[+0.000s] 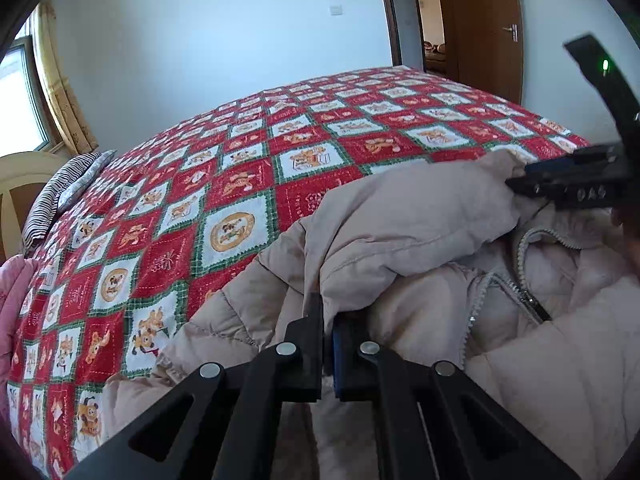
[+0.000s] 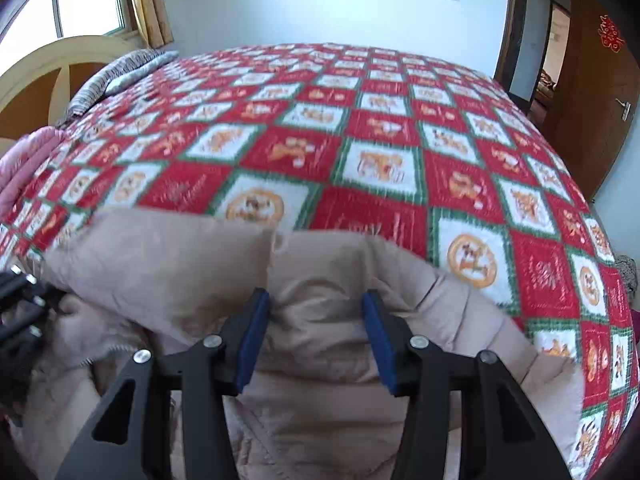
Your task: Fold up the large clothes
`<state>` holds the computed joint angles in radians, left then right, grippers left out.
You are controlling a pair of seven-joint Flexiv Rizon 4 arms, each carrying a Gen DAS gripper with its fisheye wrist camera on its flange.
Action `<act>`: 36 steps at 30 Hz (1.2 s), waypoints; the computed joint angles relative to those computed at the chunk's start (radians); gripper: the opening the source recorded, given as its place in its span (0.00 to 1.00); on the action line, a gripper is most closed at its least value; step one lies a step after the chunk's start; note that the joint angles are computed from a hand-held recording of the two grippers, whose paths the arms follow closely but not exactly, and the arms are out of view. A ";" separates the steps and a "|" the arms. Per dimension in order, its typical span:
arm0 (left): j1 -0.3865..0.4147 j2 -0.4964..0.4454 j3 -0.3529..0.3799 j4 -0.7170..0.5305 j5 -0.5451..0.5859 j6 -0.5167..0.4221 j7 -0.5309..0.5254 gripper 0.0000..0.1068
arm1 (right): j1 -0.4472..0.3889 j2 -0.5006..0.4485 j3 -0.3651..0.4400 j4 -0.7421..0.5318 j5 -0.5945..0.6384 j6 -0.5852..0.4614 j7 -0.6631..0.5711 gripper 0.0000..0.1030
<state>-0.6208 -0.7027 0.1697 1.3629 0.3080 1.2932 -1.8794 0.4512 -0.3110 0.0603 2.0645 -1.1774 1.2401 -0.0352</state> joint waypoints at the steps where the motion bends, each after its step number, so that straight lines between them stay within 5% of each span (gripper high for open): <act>1: 0.002 0.017 -0.002 0.023 0.001 0.030 -0.012 0.04 | 0.001 0.001 -0.007 0.010 -0.025 0.005 0.017 0.50; 2: 0.011 0.033 -0.013 0.045 -0.007 0.061 -0.016 0.09 | 0.000 0.001 -0.009 0.017 -0.041 0.008 0.029 0.50; 4: -0.003 0.050 0.009 0.068 -0.028 0.129 -0.049 0.42 | -0.010 0.002 -0.016 0.029 -0.082 0.029 0.070 0.50; 5: -0.045 0.047 0.069 0.055 -0.022 0.143 -0.107 0.81 | -0.013 0.002 -0.016 0.031 -0.099 0.034 0.087 0.50; 6: -0.081 0.045 0.127 0.031 0.031 0.154 -0.213 0.95 | -0.016 0.000 -0.014 0.030 -0.107 0.033 0.095 0.50; 7: -0.093 0.040 0.153 0.022 0.045 0.199 -0.266 0.95 | -0.017 -0.004 -0.012 0.027 -0.113 0.028 0.097 0.50; 9: -0.067 0.023 0.106 0.002 -0.038 0.224 -0.205 0.95 | -0.014 -0.014 -0.010 0.020 -0.128 0.015 0.108 0.50; 17: -0.109 -0.194 0.162 -0.409 -0.026 -0.219 -0.237 0.95 | -0.061 -0.021 -0.012 0.022 -0.331 0.058 0.294 0.50; 23: -0.056 -0.267 0.062 -0.524 -0.016 -0.437 -0.198 0.95 | -0.093 -0.032 0.014 0.015 -0.350 0.070 0.313 0.50; 28: -0.002 -0.282 -0.024 -0.525 -0.018 -0.454 -0.194 0.96 | -0.095 -0.039 0.019 0.013 -0.332 0.072 0.301 0.50; 36: 0.025 -0.302 -0.063 -0.538 -0.046 -0.467 -0.192 0.96 | -0.037 -0.047 0.016 0.006 -0.203 -0.015 0.178 0.51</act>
<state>-0.5960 -1.0046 0.1062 0.8244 0.2615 0.8259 -2.0711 0.4146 -0.3575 0.0768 2.0701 -1.3806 1.2248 0.1431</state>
